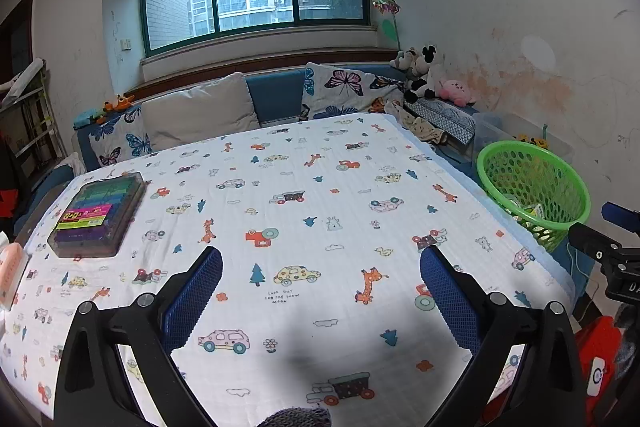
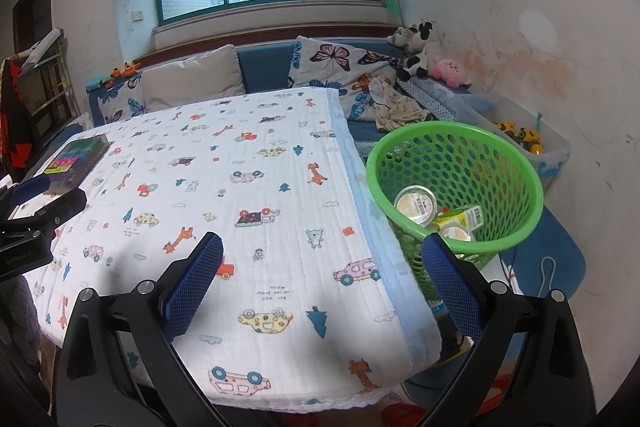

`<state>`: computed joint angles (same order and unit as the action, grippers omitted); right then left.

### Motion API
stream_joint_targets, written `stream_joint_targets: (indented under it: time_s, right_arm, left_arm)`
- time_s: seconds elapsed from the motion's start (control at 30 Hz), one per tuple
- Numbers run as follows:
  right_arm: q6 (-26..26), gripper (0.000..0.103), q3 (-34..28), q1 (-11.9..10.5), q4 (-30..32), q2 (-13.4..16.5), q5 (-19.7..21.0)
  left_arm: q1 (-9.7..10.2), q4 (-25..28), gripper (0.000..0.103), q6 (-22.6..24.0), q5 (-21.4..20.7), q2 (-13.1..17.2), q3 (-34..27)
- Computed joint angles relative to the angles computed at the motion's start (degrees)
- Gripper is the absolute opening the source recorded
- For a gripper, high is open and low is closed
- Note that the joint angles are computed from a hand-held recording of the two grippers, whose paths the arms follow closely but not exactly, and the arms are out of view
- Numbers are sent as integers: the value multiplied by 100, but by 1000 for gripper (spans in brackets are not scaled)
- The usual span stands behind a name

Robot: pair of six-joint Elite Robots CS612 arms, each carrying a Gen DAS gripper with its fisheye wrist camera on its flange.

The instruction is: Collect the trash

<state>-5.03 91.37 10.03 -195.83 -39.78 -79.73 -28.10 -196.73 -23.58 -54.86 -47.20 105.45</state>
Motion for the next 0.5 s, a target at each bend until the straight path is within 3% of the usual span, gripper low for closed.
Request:
stream_joint_targets:
  time_s: [0.5]
  right_arm:
    - [-16,99,-5,5,19,7,5]
  left_arm:
    - [-19,21,96,-36,-7,20,-16]
